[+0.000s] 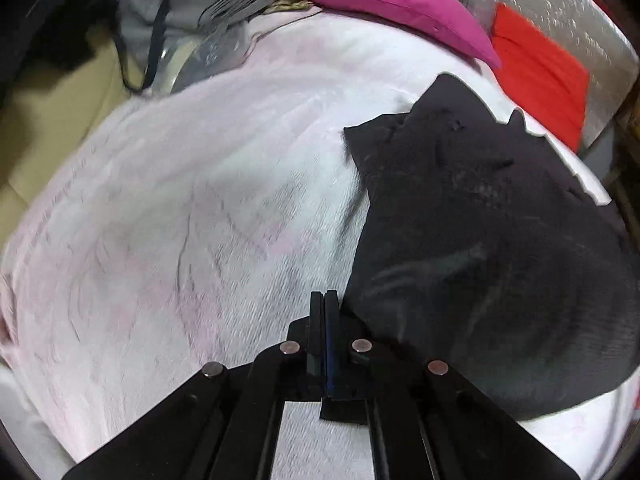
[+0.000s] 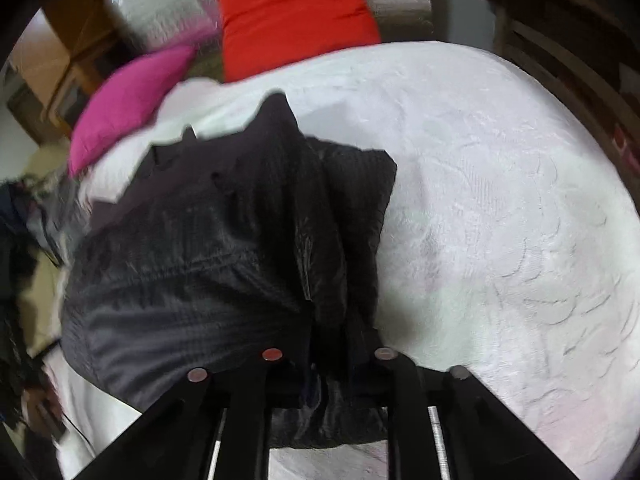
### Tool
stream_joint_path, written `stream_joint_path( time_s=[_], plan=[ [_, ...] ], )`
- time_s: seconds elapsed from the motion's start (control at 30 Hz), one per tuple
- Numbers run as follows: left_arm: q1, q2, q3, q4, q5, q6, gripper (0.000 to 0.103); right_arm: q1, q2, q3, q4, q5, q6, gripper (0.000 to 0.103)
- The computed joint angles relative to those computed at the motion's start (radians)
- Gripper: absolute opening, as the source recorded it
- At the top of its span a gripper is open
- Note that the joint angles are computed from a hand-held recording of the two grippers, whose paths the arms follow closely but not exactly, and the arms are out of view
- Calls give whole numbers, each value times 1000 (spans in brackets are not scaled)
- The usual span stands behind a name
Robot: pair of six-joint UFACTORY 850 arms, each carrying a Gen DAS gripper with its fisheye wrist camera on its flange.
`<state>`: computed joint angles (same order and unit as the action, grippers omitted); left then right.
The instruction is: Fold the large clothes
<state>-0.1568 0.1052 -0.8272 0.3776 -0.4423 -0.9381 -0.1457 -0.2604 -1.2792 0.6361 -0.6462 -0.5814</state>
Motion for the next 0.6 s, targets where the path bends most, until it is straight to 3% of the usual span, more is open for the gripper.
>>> stream_joint_path(
  time_s=[0.07, 0.13, 0.2, 0.3, 0.4, 0.5, 0.6],
  plan=[
    [-2, 50, 29, 44, 30, -51, 0, -12, 16, 8, 33, -8, -20, 34],
    [-9, 94, 47, 73, 46, -82, 13, -32, 42, 25, 68, -12, -24, 88],
    [-10, 118, 53, 49, 53, -74, 70, -59, 74, 51, 155, -24, -78, 89],
    [-33, 162, 83, 134, 78, -195, 73, -92, 108, 90, 222, -78, -132, 89],
    [-27, 173, 107, -9, 114, -116, 73, -113, 139, 144, 239, -89, -131, 89],
    [-11, 177, 135, -183, 154, -55, 73, -163, 145, 206, 405, -148, -127, 89],
    [-23, 186, 162, -208, 177, -126, 73, -202, 138, 249, 544, -232, -127, 89]
  ],
)
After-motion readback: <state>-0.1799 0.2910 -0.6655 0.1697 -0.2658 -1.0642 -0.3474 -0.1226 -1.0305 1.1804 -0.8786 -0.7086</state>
